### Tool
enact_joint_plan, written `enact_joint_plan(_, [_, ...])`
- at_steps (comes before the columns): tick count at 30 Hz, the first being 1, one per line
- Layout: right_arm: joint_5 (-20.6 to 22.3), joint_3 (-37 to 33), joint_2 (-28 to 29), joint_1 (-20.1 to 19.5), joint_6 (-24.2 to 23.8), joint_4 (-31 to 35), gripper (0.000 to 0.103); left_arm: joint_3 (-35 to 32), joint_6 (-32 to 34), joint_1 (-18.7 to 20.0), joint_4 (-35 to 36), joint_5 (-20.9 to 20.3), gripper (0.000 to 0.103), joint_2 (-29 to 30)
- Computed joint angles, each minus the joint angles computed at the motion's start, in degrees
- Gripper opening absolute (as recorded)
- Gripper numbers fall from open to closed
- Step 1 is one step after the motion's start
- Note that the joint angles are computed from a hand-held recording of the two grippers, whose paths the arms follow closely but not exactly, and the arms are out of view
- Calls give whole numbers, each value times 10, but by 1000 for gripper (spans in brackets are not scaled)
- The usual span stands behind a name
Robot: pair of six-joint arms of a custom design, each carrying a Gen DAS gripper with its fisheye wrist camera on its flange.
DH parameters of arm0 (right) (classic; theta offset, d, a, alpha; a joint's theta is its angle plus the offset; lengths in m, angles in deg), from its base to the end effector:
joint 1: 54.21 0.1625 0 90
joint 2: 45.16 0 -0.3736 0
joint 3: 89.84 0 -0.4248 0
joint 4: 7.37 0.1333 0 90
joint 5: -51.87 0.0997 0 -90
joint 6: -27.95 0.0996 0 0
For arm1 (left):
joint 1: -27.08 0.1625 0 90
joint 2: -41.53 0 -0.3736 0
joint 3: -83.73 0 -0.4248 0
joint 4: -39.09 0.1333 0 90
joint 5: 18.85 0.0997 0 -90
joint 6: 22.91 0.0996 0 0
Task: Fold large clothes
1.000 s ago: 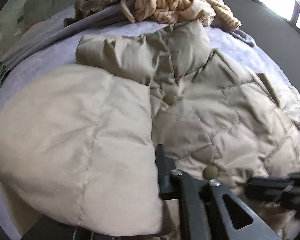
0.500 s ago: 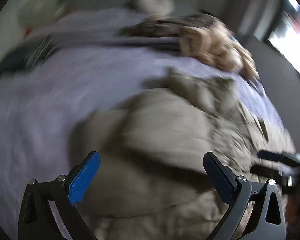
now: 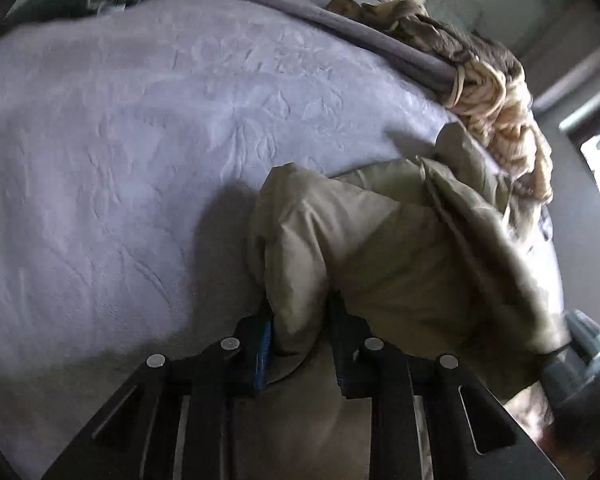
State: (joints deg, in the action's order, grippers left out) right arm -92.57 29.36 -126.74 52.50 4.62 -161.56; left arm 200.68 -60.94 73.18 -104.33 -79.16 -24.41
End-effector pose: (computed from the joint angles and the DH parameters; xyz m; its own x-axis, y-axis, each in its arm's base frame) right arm 0.1956 -0.4699 0.2656 -0.5057 -0.1728 0.8452 -0.4982 0.8584 -0.1226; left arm -0.2309 -0.5034 0.0912 -0.9312 0.0191 -0.3639 0.1512 0.9289 -0.3380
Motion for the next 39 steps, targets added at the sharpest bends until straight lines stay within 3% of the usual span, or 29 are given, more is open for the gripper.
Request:
enact_joint_plan(3, [62,16,-95,-37,95,30,4,-10,7,-4,16,16,27,9])
enact_joint_plan(5, [142,27,-170,-93,184,105,8,-16,9,-7,24,25,27,17])
enact_joint_plan(7, [167,31,-212,-138,247,168,15,-16,10,-14,44,43,27,16])
enact_joint_plan(11, [282,43,-315,-232,334,257,23,-25,-6,-28,80,73,31,17])
enact_joint_plan(13, [272,43,-346,-235,350,267,26,-28,-26,-41,110,99,31,9])
enact_joint_plan(15, [239,42,-367,-218,350,250,26,-22,-42,-62,125,135,31,-11])
enact_joint_plan(17, [230,37,-375,-202,314,234,25,-6,-34,-77,100,147,31,-34])
enact_joint_plan(22, [254,18,-341,-187,221,266,22,-26,-7,-80,104,122,31,-7])
enact_joint_plan(25, [221,21,-308,-200,226,288,20,-44,-36,-73,149,120,31,39])
enact_joint_plan(27, [227,27,-311,-224,229,293,10,-35,-42,-70,135,125,31,52])
enact_joint_plan(29, [243,27,-322,-233,218,293,9,-33,-45,-74,131,138,31,58])
enact_joint_plan(32, [219,23,-346,-233,212,318,14,-57,-63,-77,180,143,31,66])
enact_joint_plan(33, [228,21,-363,-243,217,332,14,-68,-74,-79,205,145,31,68])
enact_joint_plan(36, [308,11,-419,-294,227,377,17,-83,-91,-100,249,151,31,66])
enact_joint_plan(39, [373,3,-462,-346,229,413,36,-94,-96,-127,257,135,31,74])
